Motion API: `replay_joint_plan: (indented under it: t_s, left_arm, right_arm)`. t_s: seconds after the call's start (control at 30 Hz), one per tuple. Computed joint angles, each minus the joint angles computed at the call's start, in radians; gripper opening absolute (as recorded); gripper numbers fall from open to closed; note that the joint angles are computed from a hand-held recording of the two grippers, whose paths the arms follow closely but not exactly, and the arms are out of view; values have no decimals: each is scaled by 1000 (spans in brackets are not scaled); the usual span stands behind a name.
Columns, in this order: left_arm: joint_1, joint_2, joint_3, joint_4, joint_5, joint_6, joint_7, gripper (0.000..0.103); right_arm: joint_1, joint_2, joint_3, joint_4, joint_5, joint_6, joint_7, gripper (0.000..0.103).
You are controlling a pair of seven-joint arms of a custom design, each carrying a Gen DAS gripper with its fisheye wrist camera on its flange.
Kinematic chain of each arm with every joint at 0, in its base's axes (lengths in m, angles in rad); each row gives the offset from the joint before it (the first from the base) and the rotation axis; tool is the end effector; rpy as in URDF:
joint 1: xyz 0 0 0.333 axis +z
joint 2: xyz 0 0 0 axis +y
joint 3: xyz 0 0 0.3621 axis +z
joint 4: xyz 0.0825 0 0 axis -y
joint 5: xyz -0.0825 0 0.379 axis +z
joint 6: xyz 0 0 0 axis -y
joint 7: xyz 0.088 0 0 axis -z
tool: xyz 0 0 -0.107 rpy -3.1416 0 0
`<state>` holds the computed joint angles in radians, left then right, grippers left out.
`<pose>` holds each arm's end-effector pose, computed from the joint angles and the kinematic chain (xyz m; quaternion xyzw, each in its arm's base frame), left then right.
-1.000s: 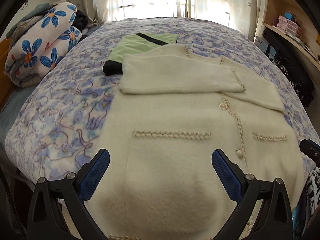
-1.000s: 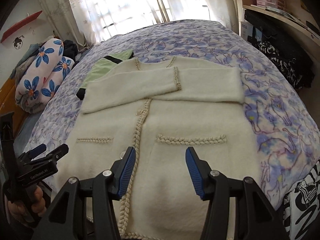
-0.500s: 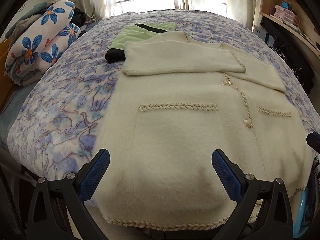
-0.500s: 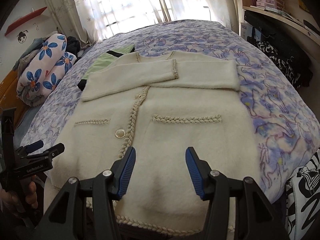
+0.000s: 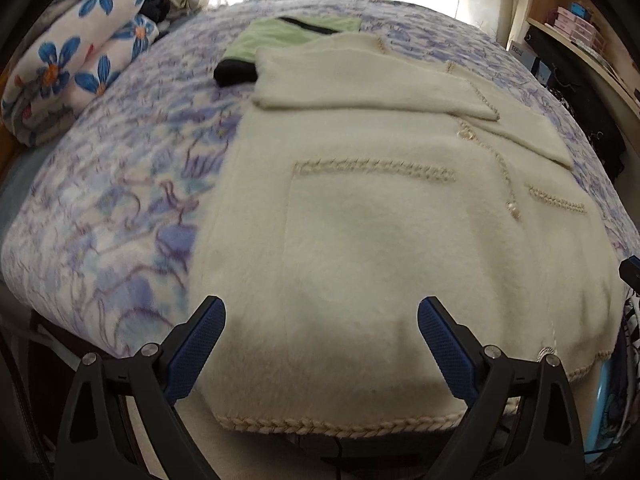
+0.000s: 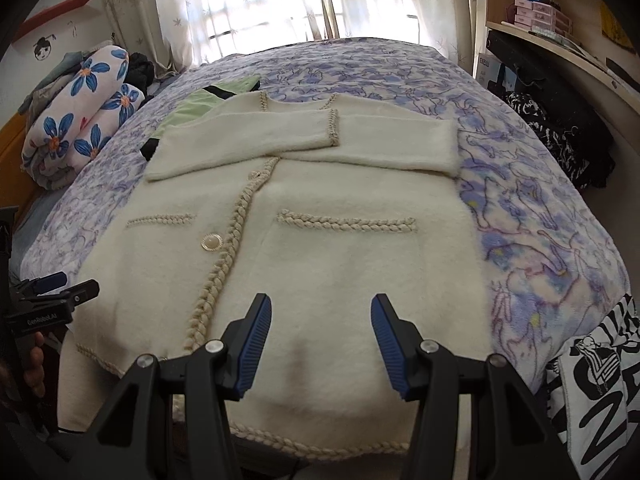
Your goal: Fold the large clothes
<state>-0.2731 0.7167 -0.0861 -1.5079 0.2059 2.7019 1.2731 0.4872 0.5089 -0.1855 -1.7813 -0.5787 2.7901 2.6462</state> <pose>0.7316 -0.2646 0.3334 -0.6175 0.7487 -0.1959 0.1406 0.6651 0.2537 0.3668 -0.5915 0.7455 -0.2227 0.2115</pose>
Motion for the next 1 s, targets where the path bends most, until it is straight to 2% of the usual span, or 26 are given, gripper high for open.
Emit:
replay_joint_plan:
  t_s: [0.17,0.33,0.53,0.7,0.83,1.0]
  left_arm:
    - [19,0,7,-28,-9,-3,-2,96]
    - [61,5,-19,-52,-49,2,19,96]
    - [189,18,-140,-95,-189,46,153,96]
    - [259,28,-217,-123,-295,76,285,96]
    - [264,34,-223,-133,-335,98,353,96]
    - [284,48,-243,-122,-383,91,413,96]
  right_arm:
    - [-20,-10,14,-26,17,-7,-30,52]
    - [-30,-20,16,-52,32,-24,-36,52]
    - [-54,-46,21,-114,55,-32,-23,52]
    - [-78,-76,25,-176,77,-17,-2,52]
    - [-85,-92,18,-215,70,-22,26,52]
    - [-128,-99,44,-257,128,-3,10,52]
